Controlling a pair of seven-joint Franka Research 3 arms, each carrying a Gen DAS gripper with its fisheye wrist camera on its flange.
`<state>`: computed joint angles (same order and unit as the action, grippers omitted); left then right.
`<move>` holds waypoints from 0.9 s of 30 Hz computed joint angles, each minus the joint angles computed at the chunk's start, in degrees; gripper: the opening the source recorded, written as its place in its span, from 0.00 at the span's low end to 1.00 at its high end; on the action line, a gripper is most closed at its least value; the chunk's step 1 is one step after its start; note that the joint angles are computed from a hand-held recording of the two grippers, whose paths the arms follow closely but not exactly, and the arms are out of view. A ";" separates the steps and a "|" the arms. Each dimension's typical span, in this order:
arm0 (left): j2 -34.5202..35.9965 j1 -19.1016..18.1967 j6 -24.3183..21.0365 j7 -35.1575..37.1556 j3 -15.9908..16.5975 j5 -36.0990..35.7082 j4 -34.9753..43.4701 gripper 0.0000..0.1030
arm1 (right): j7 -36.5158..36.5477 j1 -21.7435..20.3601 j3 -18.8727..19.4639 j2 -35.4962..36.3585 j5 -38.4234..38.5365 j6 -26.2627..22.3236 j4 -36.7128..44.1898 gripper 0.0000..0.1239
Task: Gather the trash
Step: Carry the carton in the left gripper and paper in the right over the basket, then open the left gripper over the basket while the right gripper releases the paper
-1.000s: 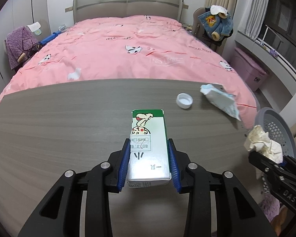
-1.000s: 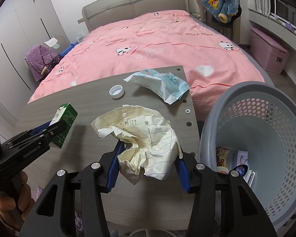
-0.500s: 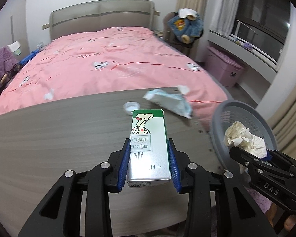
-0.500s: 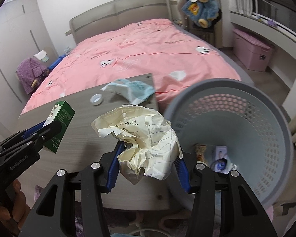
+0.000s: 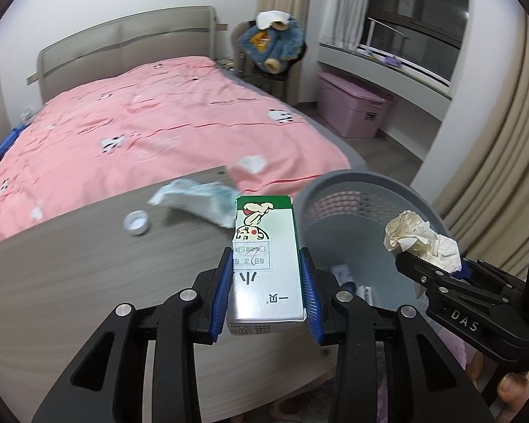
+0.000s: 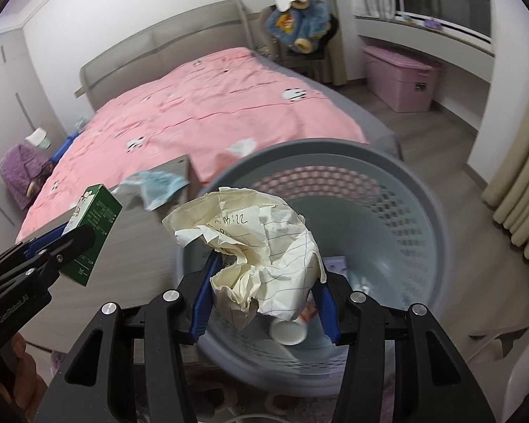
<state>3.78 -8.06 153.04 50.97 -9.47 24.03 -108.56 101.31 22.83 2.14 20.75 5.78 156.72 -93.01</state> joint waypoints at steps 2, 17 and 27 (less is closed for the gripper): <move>1.94 -0.49 -0.44 2.05 -0.67 -1.42 2.34 0.35 | 0.24 -0.43 -0.41 -0.61 0.08 0.43 -1.15 0.39; 11.16 -4.81 -3.90 6.66 -1.50 -3.57 12.53 0.35 | 0.93 -3.96 -1.24 -1.32 0.48 0.57 -4.41 0.39; 14.85 -5.91 -7.07 6.33 -0.54 -3.50 17.42 0.35 | -1.54 -4.88 -0.71 2.56 2.58 -2.46 1.15 0.39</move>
<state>18.63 -13.97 145.97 57.30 -10.01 20.54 -91.14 99.77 17.95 1.42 23.30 8.36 154.26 -91.87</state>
